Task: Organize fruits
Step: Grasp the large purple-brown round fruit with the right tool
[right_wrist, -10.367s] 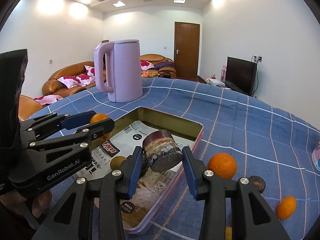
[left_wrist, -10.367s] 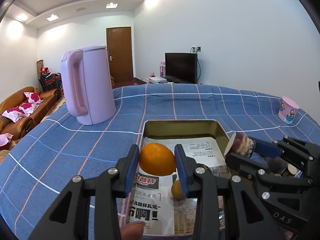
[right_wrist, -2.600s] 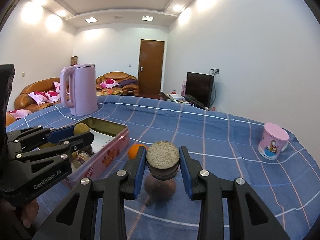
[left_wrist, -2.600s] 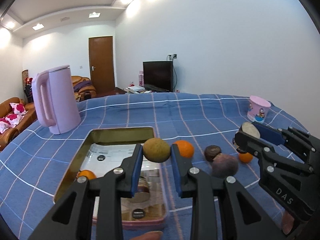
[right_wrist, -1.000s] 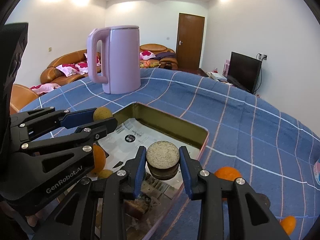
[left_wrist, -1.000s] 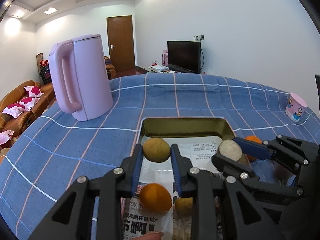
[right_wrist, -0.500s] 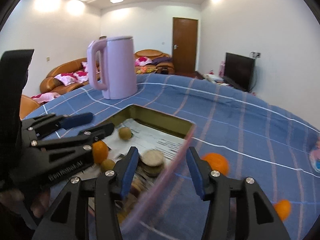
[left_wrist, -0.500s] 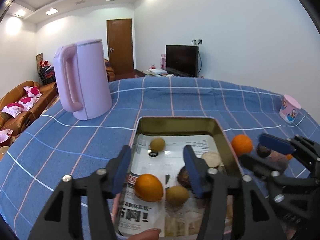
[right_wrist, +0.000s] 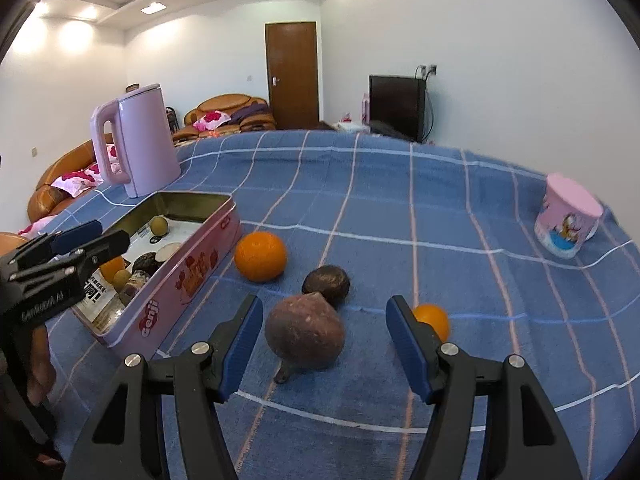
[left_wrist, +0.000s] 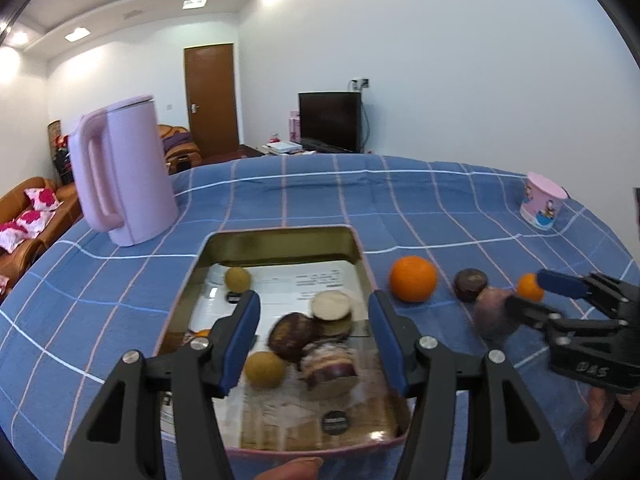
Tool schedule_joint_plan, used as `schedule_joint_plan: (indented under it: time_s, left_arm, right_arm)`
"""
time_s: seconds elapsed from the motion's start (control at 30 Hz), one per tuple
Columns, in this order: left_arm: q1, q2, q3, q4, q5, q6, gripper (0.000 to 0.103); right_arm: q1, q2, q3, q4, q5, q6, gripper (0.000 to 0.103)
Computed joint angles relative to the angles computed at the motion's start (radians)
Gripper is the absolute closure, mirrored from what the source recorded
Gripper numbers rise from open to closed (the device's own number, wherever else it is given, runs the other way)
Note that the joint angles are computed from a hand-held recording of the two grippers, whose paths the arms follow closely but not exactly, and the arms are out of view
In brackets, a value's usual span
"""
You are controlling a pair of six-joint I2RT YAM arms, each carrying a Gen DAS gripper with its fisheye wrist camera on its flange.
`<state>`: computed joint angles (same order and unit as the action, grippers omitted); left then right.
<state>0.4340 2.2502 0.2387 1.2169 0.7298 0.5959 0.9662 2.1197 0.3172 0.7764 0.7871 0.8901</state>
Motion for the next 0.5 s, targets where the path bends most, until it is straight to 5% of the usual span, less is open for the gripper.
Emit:
schedule_joint_plan:
  time_s: [0.4,0.5]
  left_arm:
    - [-0.051,0.042,-0.056,0.099,-0.014,0.009,0.042]
    - [-0.062,0.047,-0.07,0.123,-0.015,0.005,0.042]
  right_arm:
    - [-0.151,0.086,0.06,0.065,-0.228,-0.082,0.038]
    - [-0.152,0.094,0.044,0.104,-0.232,-0.077,0.05]
